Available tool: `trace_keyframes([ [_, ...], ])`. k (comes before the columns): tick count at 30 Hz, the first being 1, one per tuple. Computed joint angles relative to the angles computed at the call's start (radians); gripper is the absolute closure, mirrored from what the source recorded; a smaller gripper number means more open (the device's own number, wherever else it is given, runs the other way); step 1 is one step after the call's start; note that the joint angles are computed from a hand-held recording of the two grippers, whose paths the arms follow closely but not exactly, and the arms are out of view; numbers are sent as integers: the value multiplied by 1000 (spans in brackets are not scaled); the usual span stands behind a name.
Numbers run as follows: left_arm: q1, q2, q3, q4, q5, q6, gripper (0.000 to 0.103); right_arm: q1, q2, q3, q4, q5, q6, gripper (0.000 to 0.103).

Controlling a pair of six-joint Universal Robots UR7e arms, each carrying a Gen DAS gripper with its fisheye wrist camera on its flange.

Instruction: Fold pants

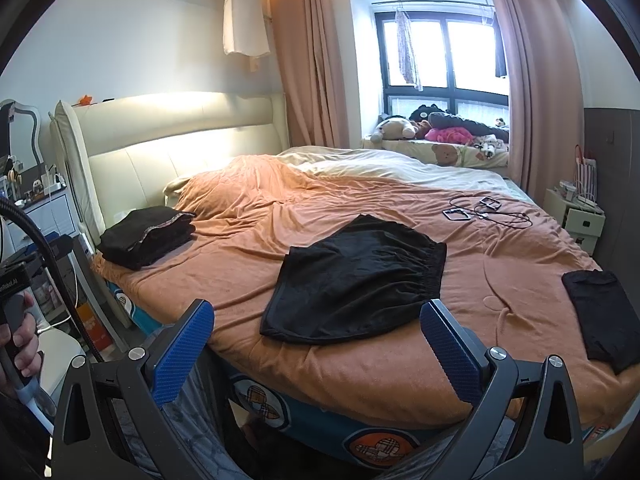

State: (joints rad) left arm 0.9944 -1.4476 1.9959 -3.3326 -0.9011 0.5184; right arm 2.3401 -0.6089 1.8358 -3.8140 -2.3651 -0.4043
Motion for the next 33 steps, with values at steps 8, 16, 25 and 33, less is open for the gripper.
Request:
trace_keyframes([
  [8, 33, 40, -38, -4, -26, 17, 1, -24, -1, -19, 11, 15, 5, 0],
  [16, 87, 99, -94, 22, -60, -6, 1, -54, 15, -69, 46, 42, -7, 0],
  [25, 146, 164, -183, 114, -75, -72, 1, -105, 37, -118, 80, 92, -19, 0],
  [33, 186, 239, -288, 278, -107, -174, 1, -154, 33, -167, 209, 41, 78, 0],
])
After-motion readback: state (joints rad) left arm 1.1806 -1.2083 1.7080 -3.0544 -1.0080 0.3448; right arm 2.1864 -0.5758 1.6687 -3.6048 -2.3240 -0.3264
